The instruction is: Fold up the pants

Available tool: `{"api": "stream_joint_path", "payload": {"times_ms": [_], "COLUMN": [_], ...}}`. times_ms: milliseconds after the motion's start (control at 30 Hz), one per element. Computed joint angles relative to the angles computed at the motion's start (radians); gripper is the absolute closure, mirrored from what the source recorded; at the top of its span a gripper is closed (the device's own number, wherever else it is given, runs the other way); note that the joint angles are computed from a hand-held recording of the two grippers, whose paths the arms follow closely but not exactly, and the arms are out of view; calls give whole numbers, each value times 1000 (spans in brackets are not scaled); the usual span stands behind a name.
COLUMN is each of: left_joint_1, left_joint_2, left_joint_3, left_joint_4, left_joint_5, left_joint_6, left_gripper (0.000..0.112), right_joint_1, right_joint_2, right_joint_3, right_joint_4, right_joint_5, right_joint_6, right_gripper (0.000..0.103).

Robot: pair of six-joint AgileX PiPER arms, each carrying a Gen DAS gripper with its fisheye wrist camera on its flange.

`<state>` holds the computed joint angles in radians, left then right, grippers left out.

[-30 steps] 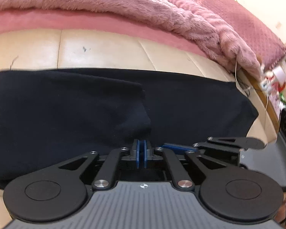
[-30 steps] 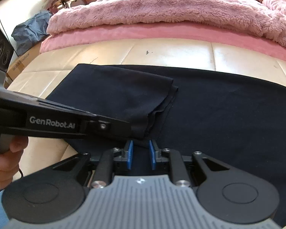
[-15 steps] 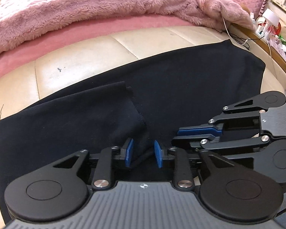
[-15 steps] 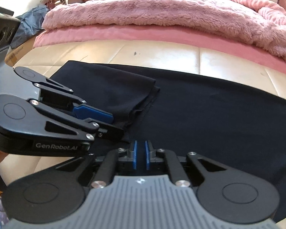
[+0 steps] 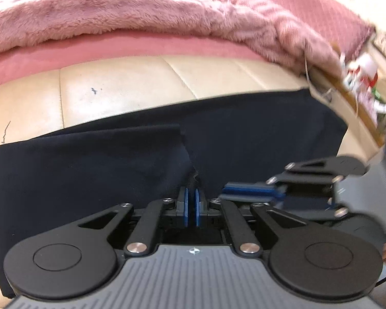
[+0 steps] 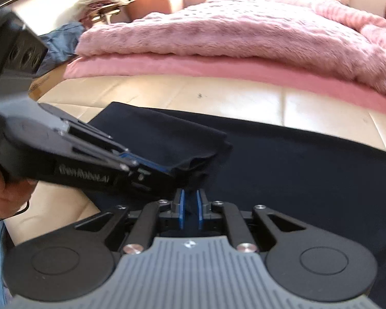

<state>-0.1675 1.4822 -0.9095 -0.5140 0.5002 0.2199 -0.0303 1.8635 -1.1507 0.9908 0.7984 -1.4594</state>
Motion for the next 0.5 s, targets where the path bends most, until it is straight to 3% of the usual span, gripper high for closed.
{"api": "stream_joint_path", "payload": {"times_ms": [167, 400, 500], "left_joint_1": [28, -22, 5], "left_joint_2": [-12, 70, 100], "left_joint_3": [-30, -55, -43], "left_joint_4": [-66, -16, -96], "left_joint_5": [42, 47, 62], "left_joint_6": [76, 43, 85], "left_gripper": [108, 108, 108], "right_joint_1": [49, 35, 30], "right_joint_2": [46, 52, 67], "right_joint_3": [-38, -20, -35], "right_joint_4": [-103, -68, -67], "right_joint_5": [-26, -25, -17], "right_joint_6": [110, 76, 69], "right_gripper": [102, 102, 103]}}
